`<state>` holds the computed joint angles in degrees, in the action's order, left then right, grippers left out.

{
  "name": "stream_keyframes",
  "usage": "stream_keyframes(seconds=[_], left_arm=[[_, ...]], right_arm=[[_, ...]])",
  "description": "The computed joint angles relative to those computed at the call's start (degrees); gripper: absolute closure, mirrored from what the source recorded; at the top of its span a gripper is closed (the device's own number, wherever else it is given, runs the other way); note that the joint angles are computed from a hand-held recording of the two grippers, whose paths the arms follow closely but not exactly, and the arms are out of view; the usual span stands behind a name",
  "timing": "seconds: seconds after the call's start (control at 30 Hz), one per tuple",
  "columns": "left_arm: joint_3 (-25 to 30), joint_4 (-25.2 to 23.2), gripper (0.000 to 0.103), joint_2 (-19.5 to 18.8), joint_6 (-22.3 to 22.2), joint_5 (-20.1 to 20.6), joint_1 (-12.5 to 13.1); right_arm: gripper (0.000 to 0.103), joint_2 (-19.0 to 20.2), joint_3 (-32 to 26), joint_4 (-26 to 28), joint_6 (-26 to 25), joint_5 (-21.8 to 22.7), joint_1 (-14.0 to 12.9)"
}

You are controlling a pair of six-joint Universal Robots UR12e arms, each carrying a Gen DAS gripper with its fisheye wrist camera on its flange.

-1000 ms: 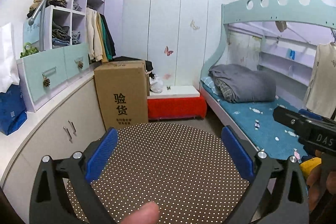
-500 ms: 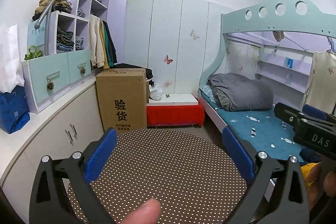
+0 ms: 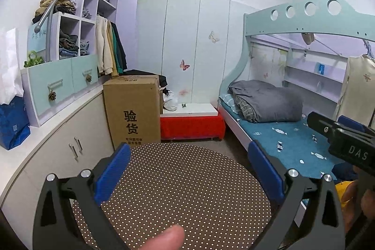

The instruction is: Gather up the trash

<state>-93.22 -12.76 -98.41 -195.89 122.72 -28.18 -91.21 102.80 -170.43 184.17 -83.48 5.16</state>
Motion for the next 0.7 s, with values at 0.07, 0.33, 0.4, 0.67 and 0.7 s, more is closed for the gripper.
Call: stream_keyframes(seconds=[0.07, 0.33, 0.4, 0.67, 0.7], left_arm=[[0.12, 0.18, 0.005, -0.07, 0.33, 0.11, -0.04], [0.27, 0.47, 0.005, -0.21, 0.85, 0.60, -0.21], [0.32, 0.72, 0.005, -0.31, 1.13, 0.88, -0.33], [0.09, 2.73, 0.005, -0.31, 2.30, -0.02, 0.07], [0.16, 2.44, 0.005, -0.32, 2.08, -0.05, 0.11]], right_arm=[[0.006, -0.01, 0.01, 0.01, -0.04, 0.08, -0.04], [0.006, 0.02, -0.20, 0.11, 0.17, 0.40, -0.01], [0.006, 0.01, -0.23, 0.07, 0.19, 0.21, 0.02], [0.006, 0.01, -0.29, 0.36, 0.51, 0.19, 0.12], [0.006, 0.01, -0.23, 0.26, 0.48, 0.23, 0.10]])
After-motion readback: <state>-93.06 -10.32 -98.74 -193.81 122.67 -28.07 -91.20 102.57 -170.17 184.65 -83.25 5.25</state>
